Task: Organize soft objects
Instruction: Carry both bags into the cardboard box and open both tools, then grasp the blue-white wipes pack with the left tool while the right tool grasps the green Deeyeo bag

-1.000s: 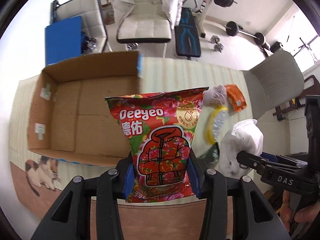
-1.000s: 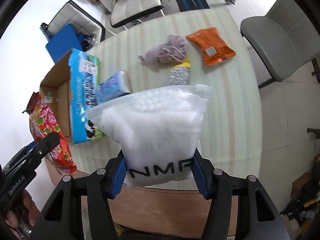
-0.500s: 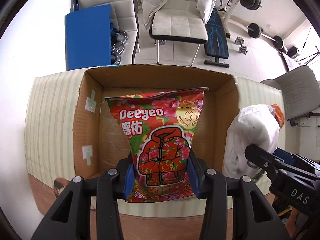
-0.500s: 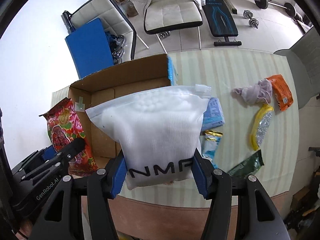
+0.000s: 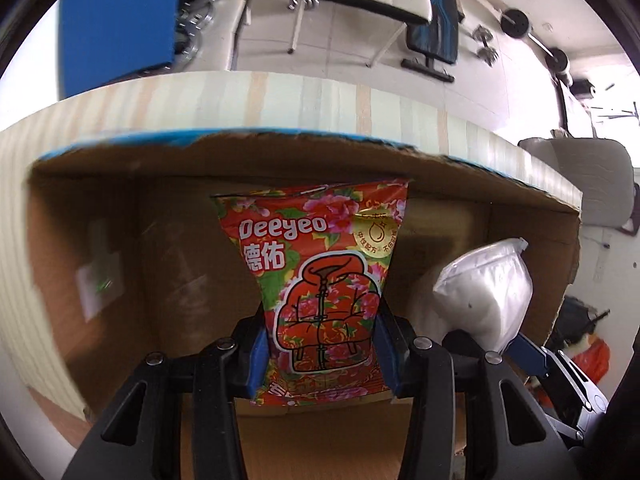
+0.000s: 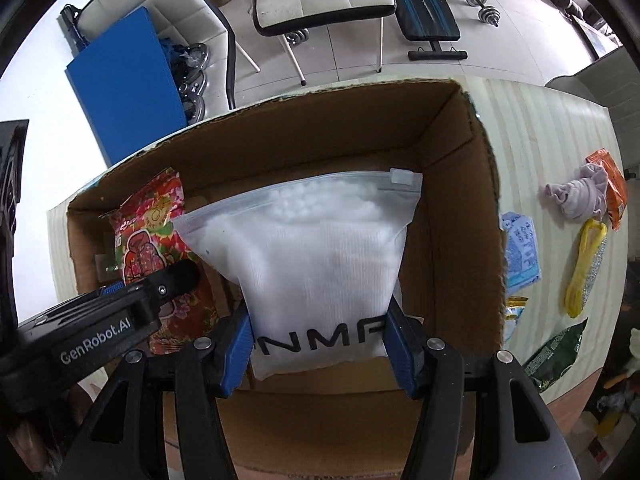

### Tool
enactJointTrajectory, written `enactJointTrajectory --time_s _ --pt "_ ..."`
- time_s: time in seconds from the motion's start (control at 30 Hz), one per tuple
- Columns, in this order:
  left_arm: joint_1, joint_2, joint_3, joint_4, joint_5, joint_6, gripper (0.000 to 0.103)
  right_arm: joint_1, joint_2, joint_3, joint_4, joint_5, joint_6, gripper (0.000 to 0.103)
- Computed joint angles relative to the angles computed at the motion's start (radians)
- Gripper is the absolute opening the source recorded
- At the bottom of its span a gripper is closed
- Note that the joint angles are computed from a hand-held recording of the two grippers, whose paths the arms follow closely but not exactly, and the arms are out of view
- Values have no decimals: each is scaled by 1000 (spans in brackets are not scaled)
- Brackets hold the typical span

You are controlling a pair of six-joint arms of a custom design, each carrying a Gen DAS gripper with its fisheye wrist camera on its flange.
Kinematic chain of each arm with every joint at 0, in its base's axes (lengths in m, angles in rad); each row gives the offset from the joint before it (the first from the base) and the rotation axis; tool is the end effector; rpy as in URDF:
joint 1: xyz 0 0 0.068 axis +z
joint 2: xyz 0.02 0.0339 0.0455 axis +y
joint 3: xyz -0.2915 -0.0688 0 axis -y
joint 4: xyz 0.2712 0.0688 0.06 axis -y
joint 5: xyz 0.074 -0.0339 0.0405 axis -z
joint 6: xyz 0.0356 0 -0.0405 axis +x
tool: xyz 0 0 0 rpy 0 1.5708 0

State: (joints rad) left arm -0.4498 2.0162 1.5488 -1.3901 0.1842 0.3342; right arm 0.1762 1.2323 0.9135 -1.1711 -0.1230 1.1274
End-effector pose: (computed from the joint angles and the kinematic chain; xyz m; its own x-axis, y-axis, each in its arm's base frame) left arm 0.3429 -0.1728 0.2034 -0.6911 0.6917 0.2095 0.6430 0.7208 -0.2587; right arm 0.2044 0.0408 0.2515 -0.5869 0.8061 0.0758 0.8076 0.5763 0.1255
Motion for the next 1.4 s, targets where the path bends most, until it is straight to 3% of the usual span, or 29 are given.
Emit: enactJointTrajectory --time_s 0.17,0.47,0.53,0.6,0.7,0.83,0.9,0.97,1.23,1.4 --pt "-28 94 52 -15 3 19 42 -45 82 -27 70 -17 -47 61" --pt "-45 125 58 -34 -6 -17 44 -86 160 -54 132 -31 -111 66" --pt "-43 109 70 -45 -20 -25 52 -86 147 -56 129 -31 -120 69" --pt "-38 62 68 -34 -49 -26 69 -80 124 -45 104 -31 -127 79" --pt "-13 -10 74 -33 -71 -5 88 -63 98 -5 44 -22 -136 82" --pt "30 -112 63 -46 -96 23 93 -35 82 58 -47 -23 -139 90" --pt "54 -159 60 -56 -104 42 95 -10 68 89 -97 -14 -129 102" --pt "95 -201 51 -76 -93 78 101 39 47 113 -138 10 -95 103" --pt "193 -437 -71 -44 -71 166 101 292 -107 122 -220 62 173 103" --pt "250 -597 -139 -56 -54 231 101 541 -171 154 -296 136 397 103"
